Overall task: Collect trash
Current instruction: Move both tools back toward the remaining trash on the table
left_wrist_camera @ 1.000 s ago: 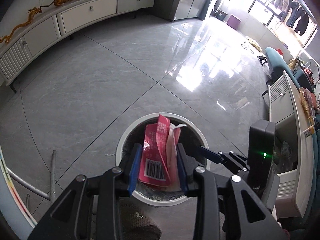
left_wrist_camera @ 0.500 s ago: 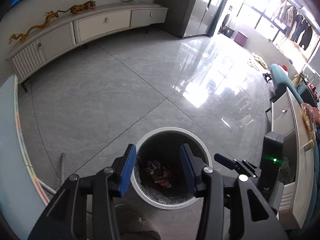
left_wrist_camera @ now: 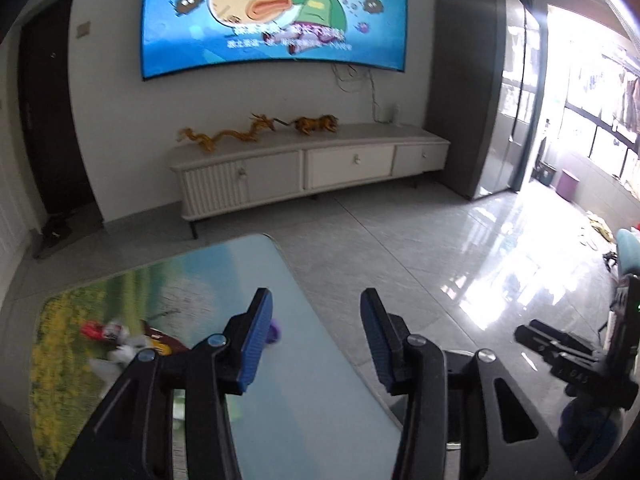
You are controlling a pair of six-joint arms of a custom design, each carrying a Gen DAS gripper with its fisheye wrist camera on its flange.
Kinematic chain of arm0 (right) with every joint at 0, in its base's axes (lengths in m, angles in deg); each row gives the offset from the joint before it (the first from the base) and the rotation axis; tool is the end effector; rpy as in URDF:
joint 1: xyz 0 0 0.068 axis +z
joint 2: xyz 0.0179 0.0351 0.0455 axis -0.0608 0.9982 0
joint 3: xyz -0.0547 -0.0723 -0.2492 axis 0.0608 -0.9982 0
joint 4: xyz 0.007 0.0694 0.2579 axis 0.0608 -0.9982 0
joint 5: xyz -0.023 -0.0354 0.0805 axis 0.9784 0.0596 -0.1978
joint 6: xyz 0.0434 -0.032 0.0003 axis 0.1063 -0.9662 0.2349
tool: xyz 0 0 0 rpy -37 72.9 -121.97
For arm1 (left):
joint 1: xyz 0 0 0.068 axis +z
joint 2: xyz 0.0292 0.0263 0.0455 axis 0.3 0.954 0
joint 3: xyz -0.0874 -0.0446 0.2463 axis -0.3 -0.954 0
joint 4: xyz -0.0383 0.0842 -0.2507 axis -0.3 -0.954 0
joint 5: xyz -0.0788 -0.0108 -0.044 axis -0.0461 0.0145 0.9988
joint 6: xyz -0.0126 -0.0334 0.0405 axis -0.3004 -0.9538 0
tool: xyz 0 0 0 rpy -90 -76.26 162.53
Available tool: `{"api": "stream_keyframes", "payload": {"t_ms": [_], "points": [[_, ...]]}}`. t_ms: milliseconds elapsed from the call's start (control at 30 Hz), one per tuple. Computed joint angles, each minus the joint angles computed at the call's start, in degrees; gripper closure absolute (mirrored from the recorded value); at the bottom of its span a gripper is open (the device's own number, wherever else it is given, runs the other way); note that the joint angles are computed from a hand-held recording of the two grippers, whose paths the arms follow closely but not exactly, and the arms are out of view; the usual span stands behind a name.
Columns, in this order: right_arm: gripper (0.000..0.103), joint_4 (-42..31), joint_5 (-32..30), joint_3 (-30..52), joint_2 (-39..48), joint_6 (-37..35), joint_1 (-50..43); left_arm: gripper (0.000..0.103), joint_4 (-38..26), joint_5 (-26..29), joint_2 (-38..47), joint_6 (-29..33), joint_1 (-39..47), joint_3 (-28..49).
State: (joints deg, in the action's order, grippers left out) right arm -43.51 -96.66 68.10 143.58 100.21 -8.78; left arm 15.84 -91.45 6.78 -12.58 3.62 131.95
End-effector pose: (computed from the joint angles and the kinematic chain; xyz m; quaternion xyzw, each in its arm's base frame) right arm 0.2538 -0.0110 0.3333 0.0562 0.8946 0.1837 0.4035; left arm 0.2997 -0.0729 0.3954 0.0892 0.8873 -0.0495 0.4497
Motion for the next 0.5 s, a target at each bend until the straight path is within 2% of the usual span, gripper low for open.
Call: {"api": "stream_keyframes", "payload": {"t_ms": [133, 333, 433, 500], "points": [[0.046, -2.8, 1.2, 11.75, 2.73, 0.88, 7.25, 0.059, -4.62, 3.43, -2.58, 6.18, 12.47, 6.04], [0.046, -5.25, 3.87, 27.9, 10.26, 1.84, 17.29, 0.059, -10.22, 9.01, -0.09, 12.06, 28.44, 16.56], [0.046, -5.03, 5.56, 32.32, 13.94, 2.56, 21.74, 0.059, -10.65, 11.71, 0.96, 11.73, 33.56, 16.89], [0.046, -4.14, 6.38, 32.92, 16.17, 2.67, 23.91, 0.059, -9.02, 12.37, 1.12, 11.11, 35.65, 13.68]]}}
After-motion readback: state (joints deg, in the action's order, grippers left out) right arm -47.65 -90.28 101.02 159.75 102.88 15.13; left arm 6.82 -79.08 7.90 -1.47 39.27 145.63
